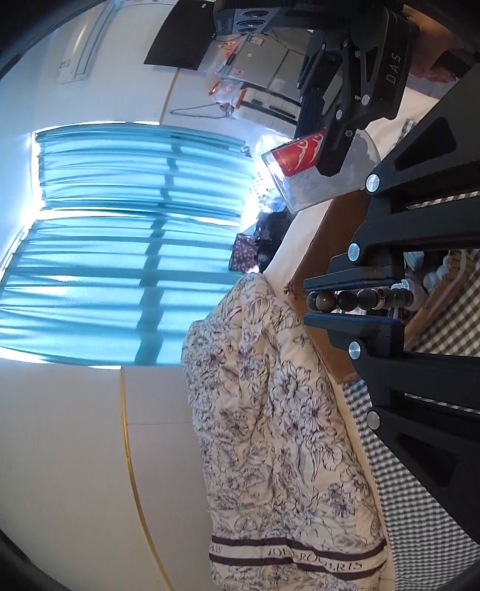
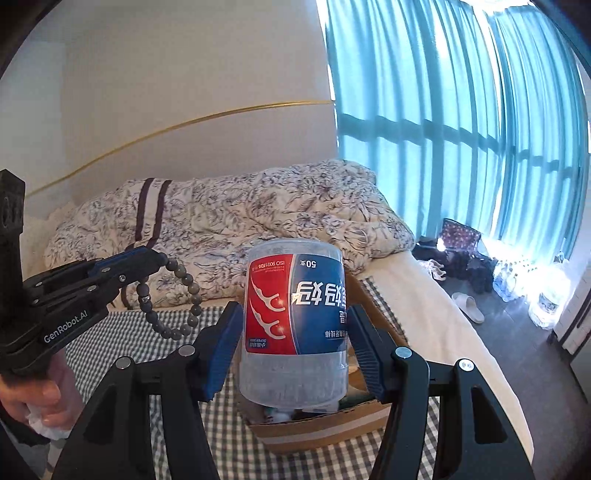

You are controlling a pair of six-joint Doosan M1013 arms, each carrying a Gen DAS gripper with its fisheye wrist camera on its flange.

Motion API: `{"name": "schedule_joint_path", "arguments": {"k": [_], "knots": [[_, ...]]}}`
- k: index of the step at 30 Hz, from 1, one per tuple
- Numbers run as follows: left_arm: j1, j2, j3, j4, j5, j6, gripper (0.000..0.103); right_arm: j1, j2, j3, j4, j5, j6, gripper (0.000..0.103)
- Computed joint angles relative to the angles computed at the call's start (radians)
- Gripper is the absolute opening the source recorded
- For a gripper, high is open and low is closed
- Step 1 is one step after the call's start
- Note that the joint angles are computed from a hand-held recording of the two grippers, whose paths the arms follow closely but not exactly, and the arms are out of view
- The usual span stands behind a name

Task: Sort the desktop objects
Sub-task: 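Carry the bracelet and clear bottle over the cardboard box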

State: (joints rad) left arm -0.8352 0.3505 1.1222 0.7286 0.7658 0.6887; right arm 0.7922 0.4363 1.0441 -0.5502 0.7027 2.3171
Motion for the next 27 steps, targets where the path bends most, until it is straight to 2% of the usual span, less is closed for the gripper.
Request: {"name": "schedule_joint_path", "arguments": {"k": [15,27], "knots": [[0.045,0.096,-0.095,-0.172,0.012,0.13,0.011,-0.059,0.054,-0.041,0.126,0.029,-0.091,0.058],[0.081,0.196,-0.193,-0.301,0.055,0.225,0.011,-0.106,0.117,-0.094,0.235,0.065,-0.177,0.058]]}}
